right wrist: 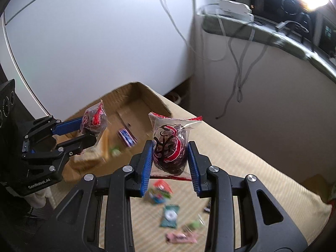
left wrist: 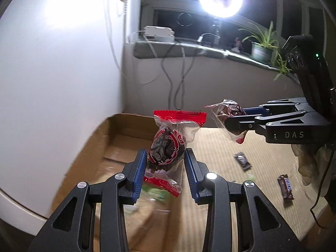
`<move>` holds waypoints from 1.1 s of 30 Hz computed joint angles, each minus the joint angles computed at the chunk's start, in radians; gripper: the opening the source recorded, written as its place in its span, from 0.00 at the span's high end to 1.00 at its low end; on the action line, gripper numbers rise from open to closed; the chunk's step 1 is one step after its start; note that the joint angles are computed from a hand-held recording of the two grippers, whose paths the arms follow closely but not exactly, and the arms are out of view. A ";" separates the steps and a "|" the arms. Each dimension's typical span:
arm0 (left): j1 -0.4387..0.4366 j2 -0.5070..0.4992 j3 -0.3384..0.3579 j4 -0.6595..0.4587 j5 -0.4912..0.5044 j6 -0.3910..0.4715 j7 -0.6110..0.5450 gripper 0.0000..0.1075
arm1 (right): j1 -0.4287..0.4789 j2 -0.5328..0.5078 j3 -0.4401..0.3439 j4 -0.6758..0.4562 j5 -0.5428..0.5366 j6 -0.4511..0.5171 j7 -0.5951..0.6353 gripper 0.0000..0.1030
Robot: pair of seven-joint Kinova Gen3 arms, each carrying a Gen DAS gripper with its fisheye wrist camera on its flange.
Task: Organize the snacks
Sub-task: 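Carry both red chocolate bags into the box and open both grippers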
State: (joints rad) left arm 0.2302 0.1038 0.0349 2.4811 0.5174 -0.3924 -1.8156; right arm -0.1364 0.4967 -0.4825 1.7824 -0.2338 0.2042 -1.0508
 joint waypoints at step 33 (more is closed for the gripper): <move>-0.062 0.079 -0.104 -0.048 0.002 0.036 -0.017 0.64 | -0.301 0.231 0.205 -0.388 0.077 0.230 -0.113 0.67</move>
State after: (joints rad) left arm 0.1682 0.1824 -0.0693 2.4330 0.5194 -0.3568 -1.8329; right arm -0.4378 0.7282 -0.2779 1.3939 -0.1569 0.4346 -1.1634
